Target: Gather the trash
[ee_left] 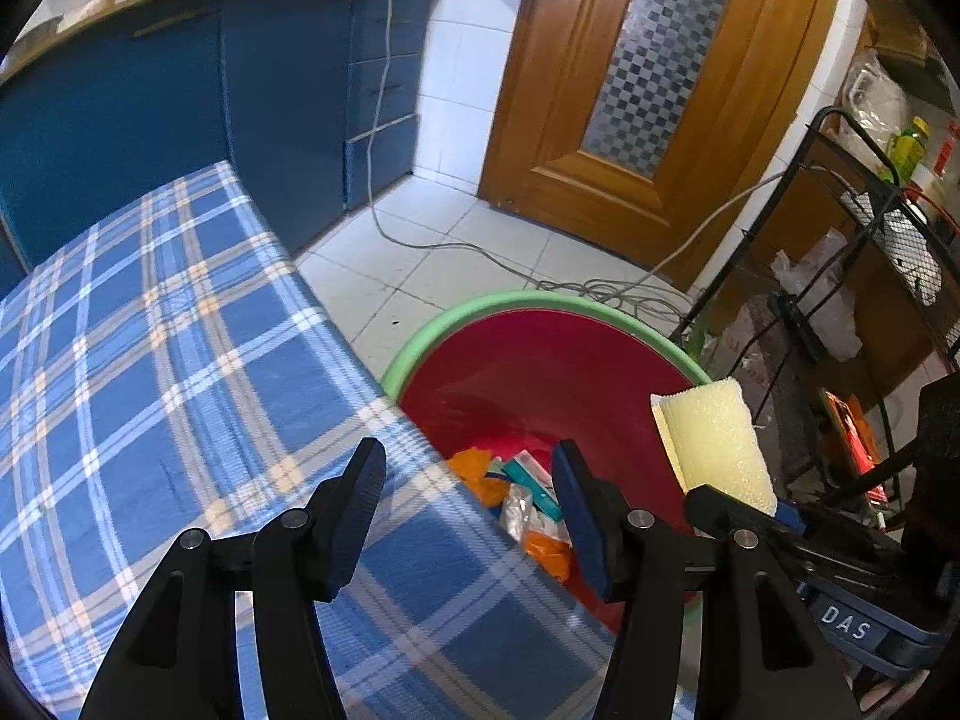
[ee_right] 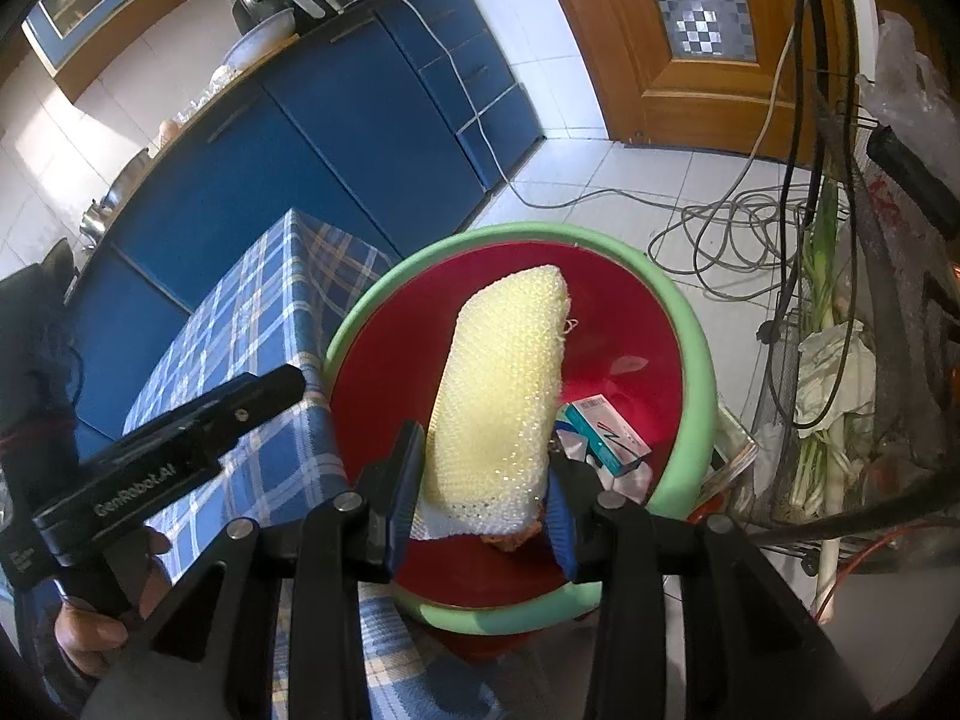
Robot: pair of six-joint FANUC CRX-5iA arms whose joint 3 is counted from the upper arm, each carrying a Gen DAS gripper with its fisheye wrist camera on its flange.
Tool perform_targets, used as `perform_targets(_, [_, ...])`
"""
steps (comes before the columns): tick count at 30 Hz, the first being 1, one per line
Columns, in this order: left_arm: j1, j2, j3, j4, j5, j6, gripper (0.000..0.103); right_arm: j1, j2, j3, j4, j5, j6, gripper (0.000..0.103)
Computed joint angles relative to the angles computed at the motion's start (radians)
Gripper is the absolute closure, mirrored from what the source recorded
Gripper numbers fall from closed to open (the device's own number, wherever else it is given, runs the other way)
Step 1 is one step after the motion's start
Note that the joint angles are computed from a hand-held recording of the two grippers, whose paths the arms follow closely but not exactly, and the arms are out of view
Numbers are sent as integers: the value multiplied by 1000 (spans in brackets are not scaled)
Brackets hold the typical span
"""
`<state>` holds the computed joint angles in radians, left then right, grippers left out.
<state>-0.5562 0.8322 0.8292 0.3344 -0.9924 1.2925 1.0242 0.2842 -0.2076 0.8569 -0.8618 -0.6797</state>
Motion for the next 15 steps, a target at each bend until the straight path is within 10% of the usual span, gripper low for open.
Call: perform_targets(15, [34,-144,-204,-45,112,66,44,17,27,46,16,-21,35,32])
